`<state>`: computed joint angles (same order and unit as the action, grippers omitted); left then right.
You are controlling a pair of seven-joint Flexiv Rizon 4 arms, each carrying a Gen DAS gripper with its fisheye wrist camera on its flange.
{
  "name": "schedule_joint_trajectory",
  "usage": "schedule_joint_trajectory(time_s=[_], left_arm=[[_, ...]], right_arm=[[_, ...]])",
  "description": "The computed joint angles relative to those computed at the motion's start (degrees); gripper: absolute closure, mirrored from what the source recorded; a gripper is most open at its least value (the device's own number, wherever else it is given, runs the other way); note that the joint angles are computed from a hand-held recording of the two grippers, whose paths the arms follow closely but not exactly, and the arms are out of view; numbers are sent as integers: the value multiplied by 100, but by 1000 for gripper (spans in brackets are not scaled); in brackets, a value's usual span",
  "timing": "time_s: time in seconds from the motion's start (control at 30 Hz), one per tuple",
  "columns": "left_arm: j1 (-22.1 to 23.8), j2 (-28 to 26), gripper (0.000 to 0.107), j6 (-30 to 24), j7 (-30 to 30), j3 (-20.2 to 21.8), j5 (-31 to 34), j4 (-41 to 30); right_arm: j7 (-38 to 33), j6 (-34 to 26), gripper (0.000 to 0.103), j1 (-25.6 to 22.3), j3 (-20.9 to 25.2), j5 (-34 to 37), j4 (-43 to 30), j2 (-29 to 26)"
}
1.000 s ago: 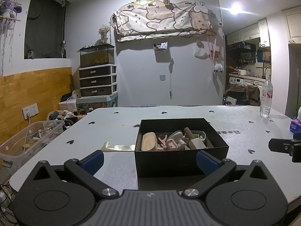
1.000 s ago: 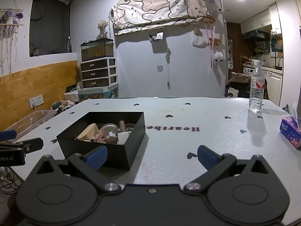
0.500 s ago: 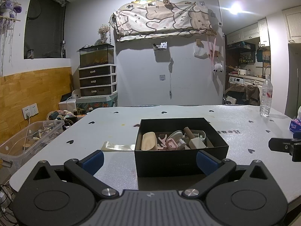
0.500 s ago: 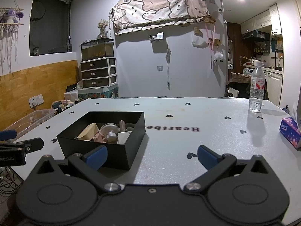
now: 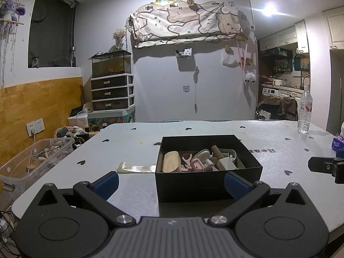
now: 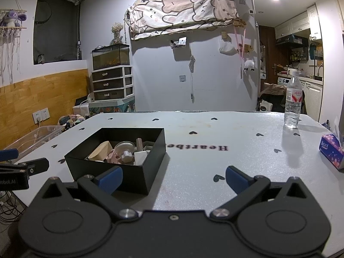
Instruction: Organize rigid objects
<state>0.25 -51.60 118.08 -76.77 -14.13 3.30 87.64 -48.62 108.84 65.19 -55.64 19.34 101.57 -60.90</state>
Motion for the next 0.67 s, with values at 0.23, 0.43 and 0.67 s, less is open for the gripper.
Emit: schedule_joint_trajectory(time_s=[0.23, 0.43, 0.67], left_arm=[[-6, -12, 4, 11, -4, 23, -6, -10], [-6, -1, 4, -6, -2, 26, -12, -8], [-6, -3, 4, 0, 3, 28, -12, -9]], right_arm=[[7, -7, 0, 0, -4, 2, -6, -5], [18, -21, 0, 21, -25, -3, 20, 3], [31, -19, 0, 28, -33, -8, 33, 3]])
